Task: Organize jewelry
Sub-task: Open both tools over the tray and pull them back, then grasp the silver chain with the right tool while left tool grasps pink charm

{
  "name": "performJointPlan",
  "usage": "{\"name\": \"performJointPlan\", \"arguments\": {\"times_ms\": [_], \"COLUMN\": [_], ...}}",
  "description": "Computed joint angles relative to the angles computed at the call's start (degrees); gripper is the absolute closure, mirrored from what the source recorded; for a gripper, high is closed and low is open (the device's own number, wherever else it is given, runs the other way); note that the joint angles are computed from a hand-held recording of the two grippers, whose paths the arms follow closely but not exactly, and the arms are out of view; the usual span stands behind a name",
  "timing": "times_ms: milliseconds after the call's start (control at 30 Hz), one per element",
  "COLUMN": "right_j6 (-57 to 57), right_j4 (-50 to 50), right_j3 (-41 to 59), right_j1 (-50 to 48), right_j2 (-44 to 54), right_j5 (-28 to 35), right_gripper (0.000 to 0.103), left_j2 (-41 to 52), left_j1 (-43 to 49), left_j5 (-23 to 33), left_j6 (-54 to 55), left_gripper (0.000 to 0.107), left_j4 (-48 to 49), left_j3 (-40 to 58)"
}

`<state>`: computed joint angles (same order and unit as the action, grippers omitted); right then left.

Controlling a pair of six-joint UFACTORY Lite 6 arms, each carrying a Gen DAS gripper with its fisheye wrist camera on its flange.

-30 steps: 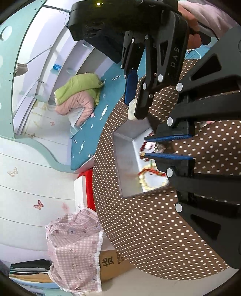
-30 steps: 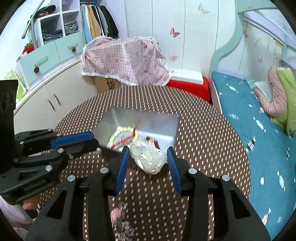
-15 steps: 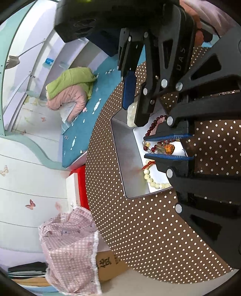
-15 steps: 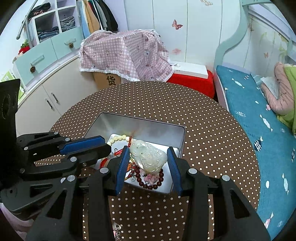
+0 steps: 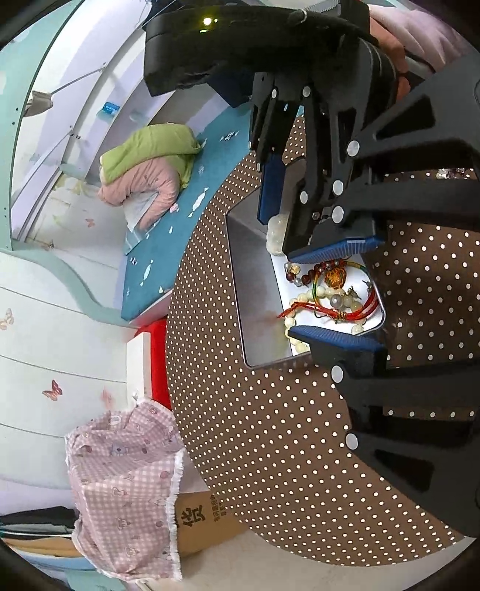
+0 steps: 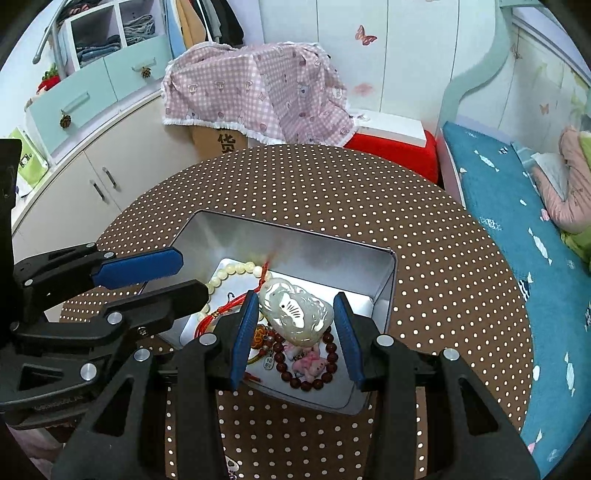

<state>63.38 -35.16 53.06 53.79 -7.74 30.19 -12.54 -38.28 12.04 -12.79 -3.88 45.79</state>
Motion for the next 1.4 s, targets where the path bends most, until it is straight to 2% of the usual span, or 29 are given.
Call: {"name": "performJointPlan", "arguments": {"times_ms": [367, 600, 700, 800, 1033, 1200, 1400], "right_j6": [-0.8, 1.4, 4.8, 9.2, 22.5, 34.5, 43.8], "right_j4": [0.6, -0.3, -2.5, -4.7, -5.9, -5.3, -5.4], "right_j3": [1.7, 0.6, -0.8, -3.4, -13.5, -17.9, -18.0], "right_j1": [0.0, 1.0, 3.0, 6.4, 20.7, 33.7, 42.9], "right_j2": [1.3, -2.3, -5.8, -10.5, -21.6, -22.5, -17.6], "right_j5": [2.0, 4.2, 6.5, 9.9, 16.7, 19.2, 19.6], "right_gripper": [0.066, 0.064, 0.064, 0.063, 0.062, 0.063, 0.077], "left_j2": [0.1, -3.5, -6.6, -10.4, -20.4, -25.3, -25.9], "left_j1": [1.4, -1.6, -5.0, -9.2, -21.3, -32.6, -42.0], "left_j5": [0.1, 1.1, 2.7, 5.5, 13.7, 19.8, 23.7], "left_j6": [8.6, -4.9, -17.4, -25.7, -43.7, -58.0, -69.7], "left_gripper": [0.065, 0.062, 0.059, 0.053, 0.050, 0.049, 0.048], "left_j4": [-8.2, 4.4, 16.3, 23.6, 35.0, 41.2, 45.5], "left_j3": [0.2, -1.2, -2.2, -4.1, -12.2, -18.5, -21.0]}}
